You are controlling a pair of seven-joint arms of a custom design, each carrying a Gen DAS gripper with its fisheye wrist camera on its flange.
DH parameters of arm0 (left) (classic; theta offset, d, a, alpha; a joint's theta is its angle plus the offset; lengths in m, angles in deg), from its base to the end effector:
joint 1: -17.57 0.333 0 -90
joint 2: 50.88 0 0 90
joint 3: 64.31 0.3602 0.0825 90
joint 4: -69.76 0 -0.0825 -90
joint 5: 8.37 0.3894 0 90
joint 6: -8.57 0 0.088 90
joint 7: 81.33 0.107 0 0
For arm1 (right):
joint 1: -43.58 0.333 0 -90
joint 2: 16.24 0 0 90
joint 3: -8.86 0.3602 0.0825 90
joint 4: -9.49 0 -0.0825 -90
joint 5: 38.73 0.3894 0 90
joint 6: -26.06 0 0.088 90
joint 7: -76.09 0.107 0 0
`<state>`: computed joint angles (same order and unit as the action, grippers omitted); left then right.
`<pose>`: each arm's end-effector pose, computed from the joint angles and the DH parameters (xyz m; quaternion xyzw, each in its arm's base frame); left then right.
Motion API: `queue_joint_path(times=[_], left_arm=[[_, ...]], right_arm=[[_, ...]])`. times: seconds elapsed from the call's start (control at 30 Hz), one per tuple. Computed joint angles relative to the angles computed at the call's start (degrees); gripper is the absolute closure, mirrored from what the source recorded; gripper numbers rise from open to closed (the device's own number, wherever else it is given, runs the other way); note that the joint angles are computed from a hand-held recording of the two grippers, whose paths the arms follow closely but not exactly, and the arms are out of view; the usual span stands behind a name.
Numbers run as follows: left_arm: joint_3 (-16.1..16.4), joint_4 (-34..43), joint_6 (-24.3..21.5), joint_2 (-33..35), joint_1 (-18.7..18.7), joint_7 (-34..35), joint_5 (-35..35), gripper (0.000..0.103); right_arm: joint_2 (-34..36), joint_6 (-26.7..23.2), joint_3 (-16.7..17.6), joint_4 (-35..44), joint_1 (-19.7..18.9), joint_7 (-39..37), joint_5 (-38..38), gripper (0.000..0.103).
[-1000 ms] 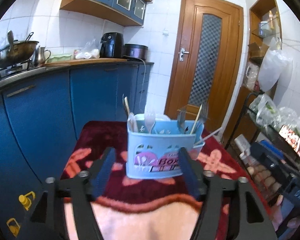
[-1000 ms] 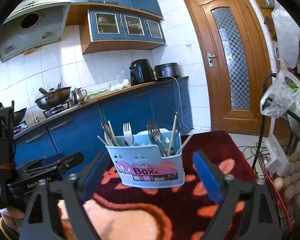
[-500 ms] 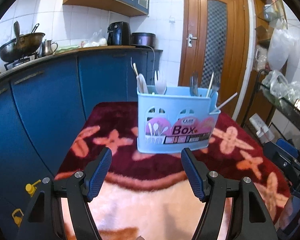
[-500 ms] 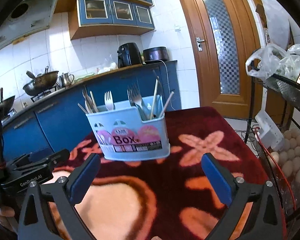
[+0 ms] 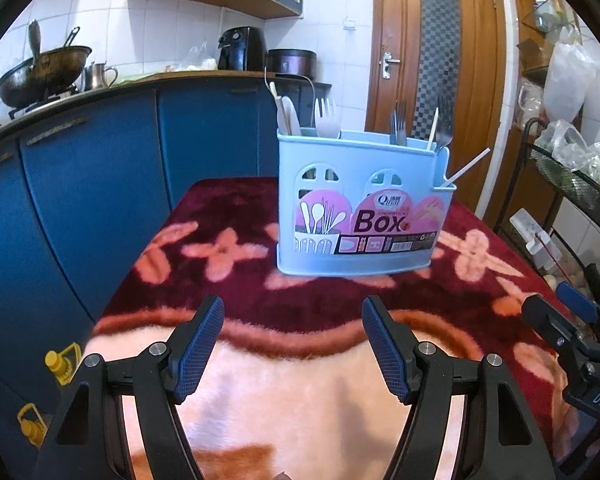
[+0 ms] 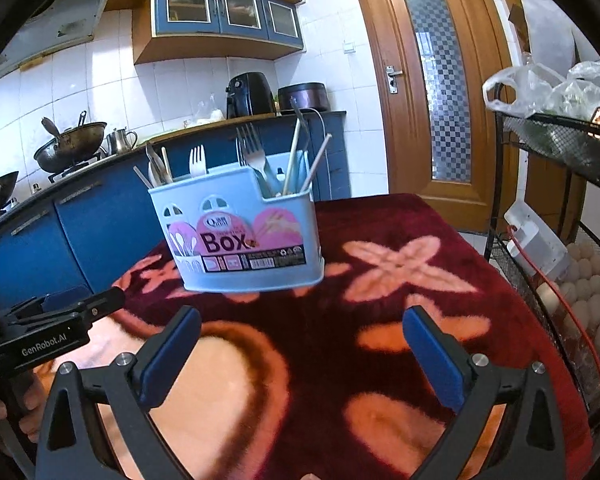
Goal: Organize utensils
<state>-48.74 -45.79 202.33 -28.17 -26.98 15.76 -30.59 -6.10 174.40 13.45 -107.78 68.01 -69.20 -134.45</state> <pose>0.5935 -0.3059 0.4169 -0.5307 0.7042 -0.3950 0.2578 0.5270 0.3114 0.4177 -0.5149 0.6900 -0.3523 0.3669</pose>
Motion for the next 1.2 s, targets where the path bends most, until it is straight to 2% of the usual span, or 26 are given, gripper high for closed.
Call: queue_joint_path(times=[0.13,0.27,0.73,1.2], left_arm=[[-0.6,0.2,0.5,0.6,0.5,-0.1,-0.2,0.030],[0.3,0.6,0.5,1.1,-0.5,0.6,-1.0,0.030],[-2.7,1.1,0.2,1.6,2.6,-1.0,1.2,0.030],[-3.2,1.1,0.1,1.8,3.2,-2.1,2.7,0.030]], right_arm=[[0.5,0.1,-0.1,-0.2,-0.1,0.1,0.2,0.000],[0.9,0.9,-0.4,-0.1,-0.3,0.3,0.7,0.000],[1.2,1.7,-0.6,-0.1,-0.3,-0.1,1.4,0.000],[1.3,1.6,-0.7,-0.1,-0.2,-0.2,1.5,0.000]])
